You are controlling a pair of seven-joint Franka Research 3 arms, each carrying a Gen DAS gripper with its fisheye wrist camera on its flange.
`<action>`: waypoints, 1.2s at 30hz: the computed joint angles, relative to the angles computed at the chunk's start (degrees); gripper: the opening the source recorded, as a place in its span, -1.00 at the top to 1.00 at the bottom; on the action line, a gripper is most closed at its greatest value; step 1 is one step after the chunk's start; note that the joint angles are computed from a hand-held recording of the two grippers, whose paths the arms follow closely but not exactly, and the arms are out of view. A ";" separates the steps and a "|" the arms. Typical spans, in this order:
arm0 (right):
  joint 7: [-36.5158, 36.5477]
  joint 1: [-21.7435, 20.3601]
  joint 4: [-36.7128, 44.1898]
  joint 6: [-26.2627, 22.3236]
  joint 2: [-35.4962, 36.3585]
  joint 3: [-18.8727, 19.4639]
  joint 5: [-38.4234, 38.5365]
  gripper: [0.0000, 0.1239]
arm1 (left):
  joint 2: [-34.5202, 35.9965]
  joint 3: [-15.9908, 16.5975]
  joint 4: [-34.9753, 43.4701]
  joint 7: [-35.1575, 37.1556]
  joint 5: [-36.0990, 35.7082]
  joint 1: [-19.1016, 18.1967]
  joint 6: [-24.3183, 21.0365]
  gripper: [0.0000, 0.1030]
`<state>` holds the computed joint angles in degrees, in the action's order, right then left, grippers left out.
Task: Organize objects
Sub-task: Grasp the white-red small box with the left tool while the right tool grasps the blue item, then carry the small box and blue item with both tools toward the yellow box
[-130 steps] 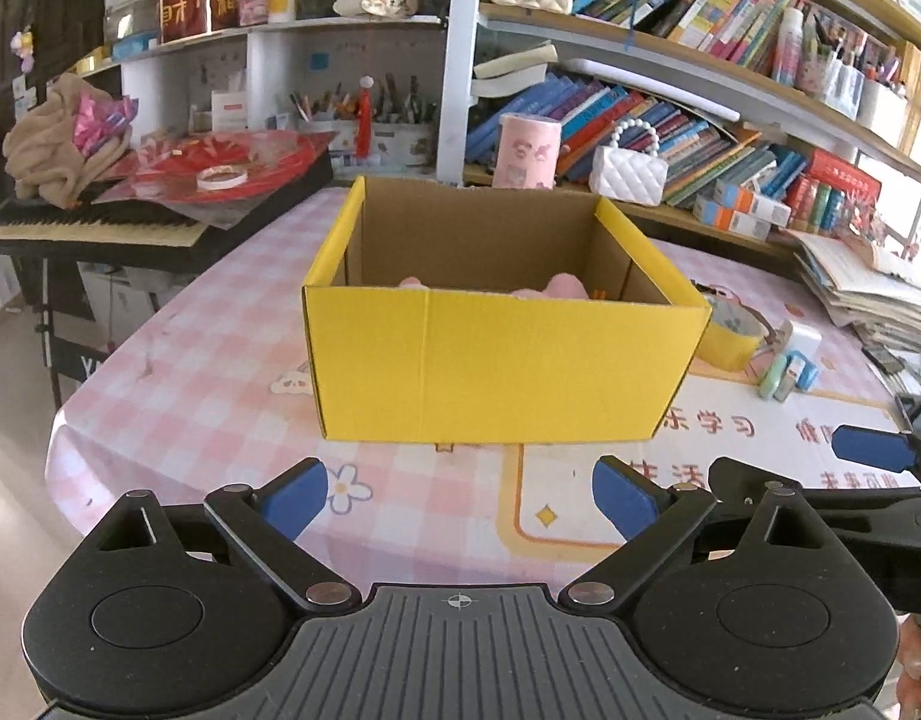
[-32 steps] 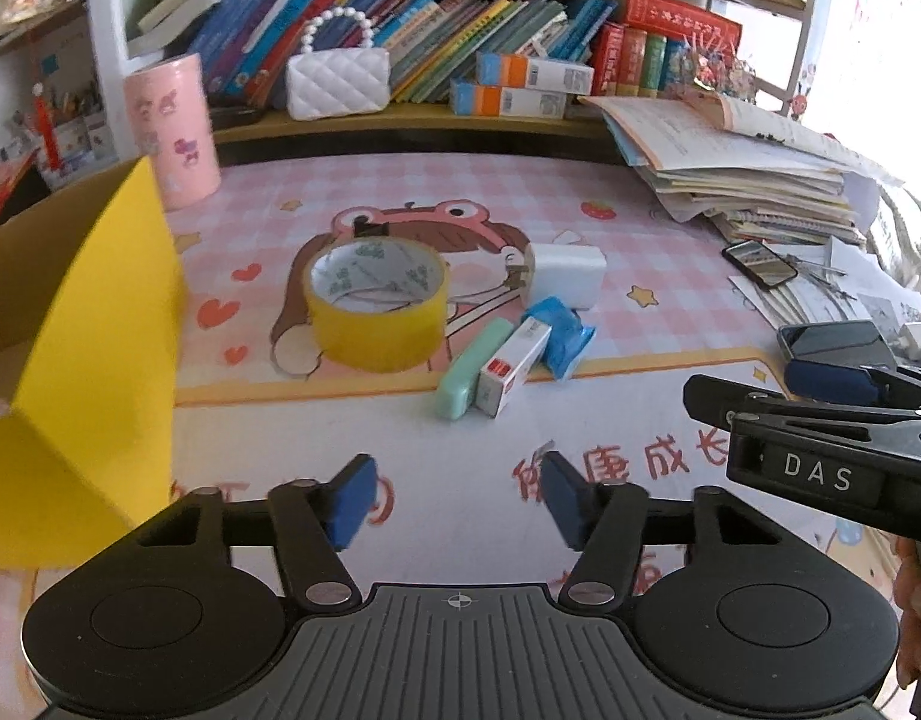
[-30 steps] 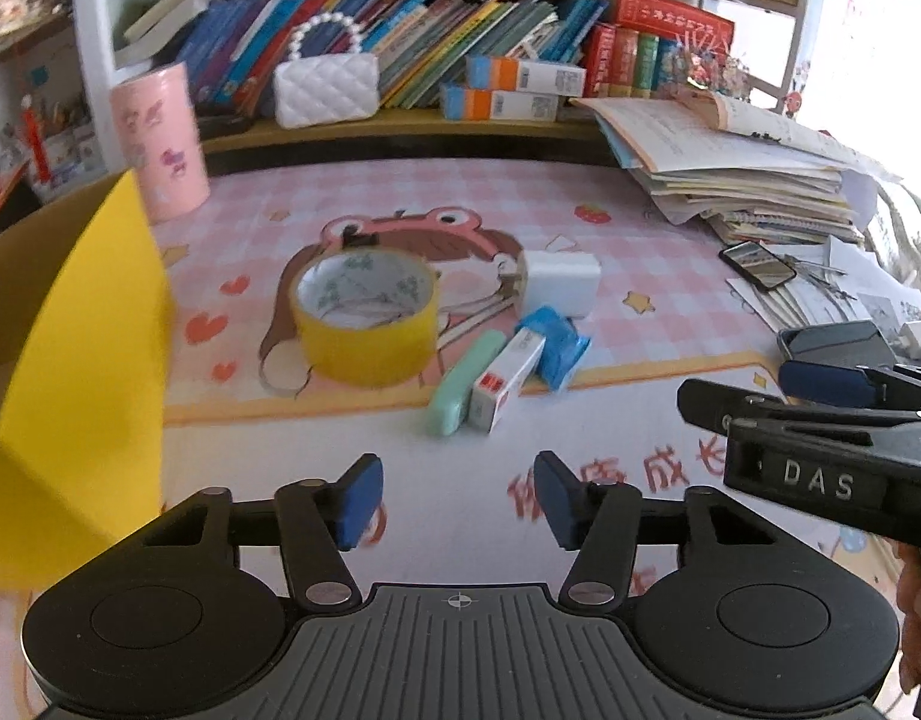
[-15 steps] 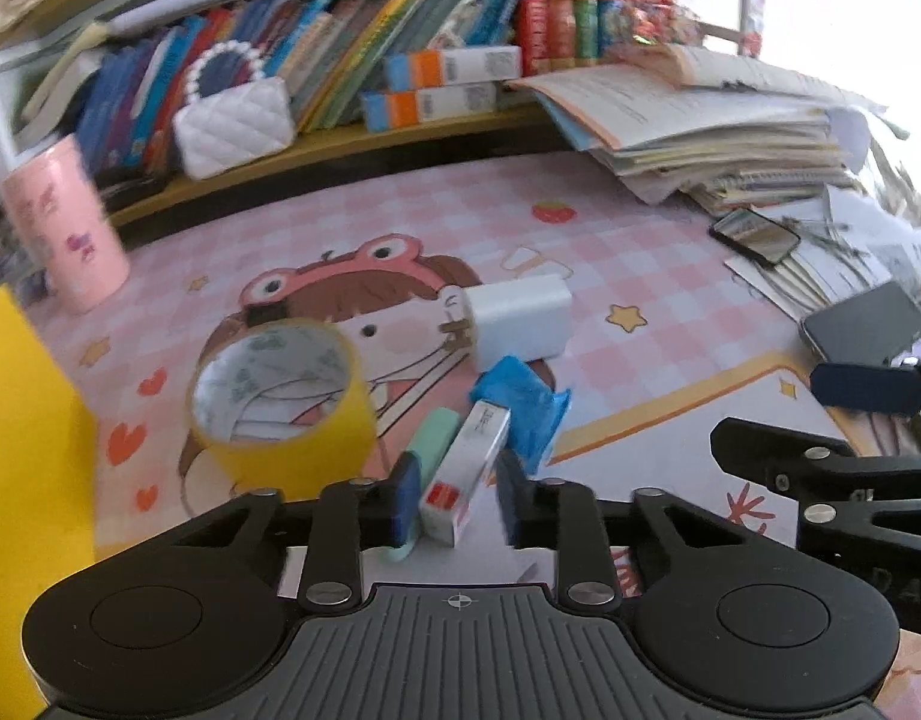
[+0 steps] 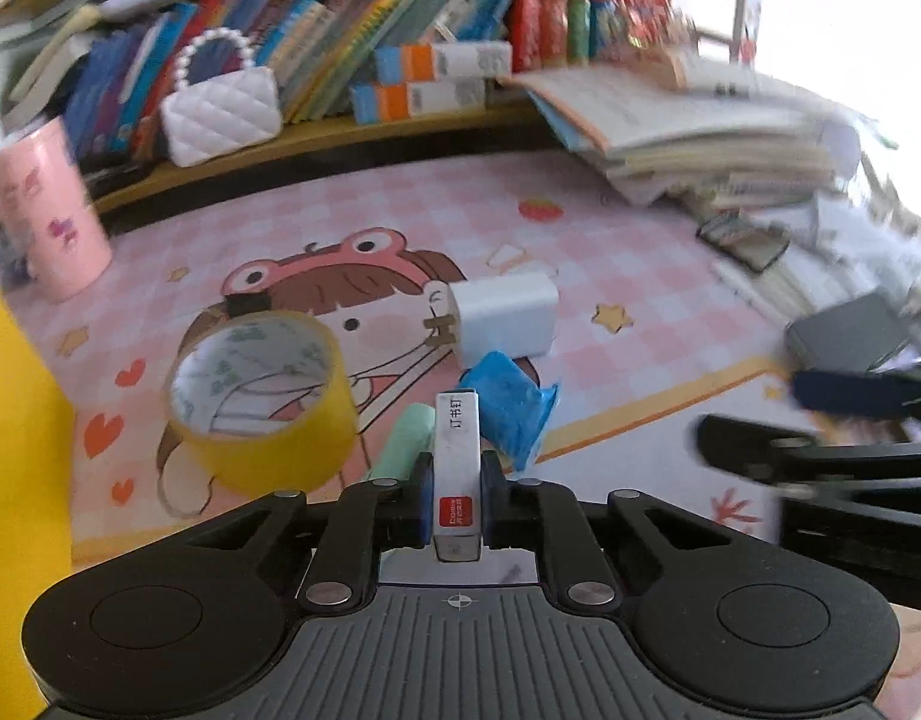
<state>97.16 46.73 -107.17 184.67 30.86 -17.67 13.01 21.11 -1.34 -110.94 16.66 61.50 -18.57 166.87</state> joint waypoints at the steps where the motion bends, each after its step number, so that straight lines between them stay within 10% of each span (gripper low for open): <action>1: -0.68 -1.53 0.70 -0.09 0.23 1.81 -0.22 0.03 | -1.81 0.17 -2.07 -1.23 0.04 0.37 1.51 0.75; 8: -7.93 -11.02 10.15 -2.89 5.65 13.91 -3.25 0.03 | -11.92 -2.24 -13.55 -5.63 -1.16 3.62 0.58 0.75; 18: -12.37 -9.80 28.75 -11.23 17.78 12.54 -7.68 0.37 | -18.83 -6.61 -20.86 -8.47 0.22 7.92 -2.23 0.75; 31: -0.27 -2.87 9.94 -4.62 5.29 6.44 -6.57 0.45 | -21.36 -7.90 -23.74 -14.79 8.73 11.42 3.63 0.75; 36: 0.89 -4.56 1.79 -4.02 -2.05 10.81 -4.76 0.45 | -21.85 -7.89 -23.81 -20.71 15.38 12.41 6.30 0.75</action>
<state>98.05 42.17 -105.38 180.64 28.81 -6.87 8.25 -0.74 -9.24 -134.75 -4.05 76.88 -6.16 173.17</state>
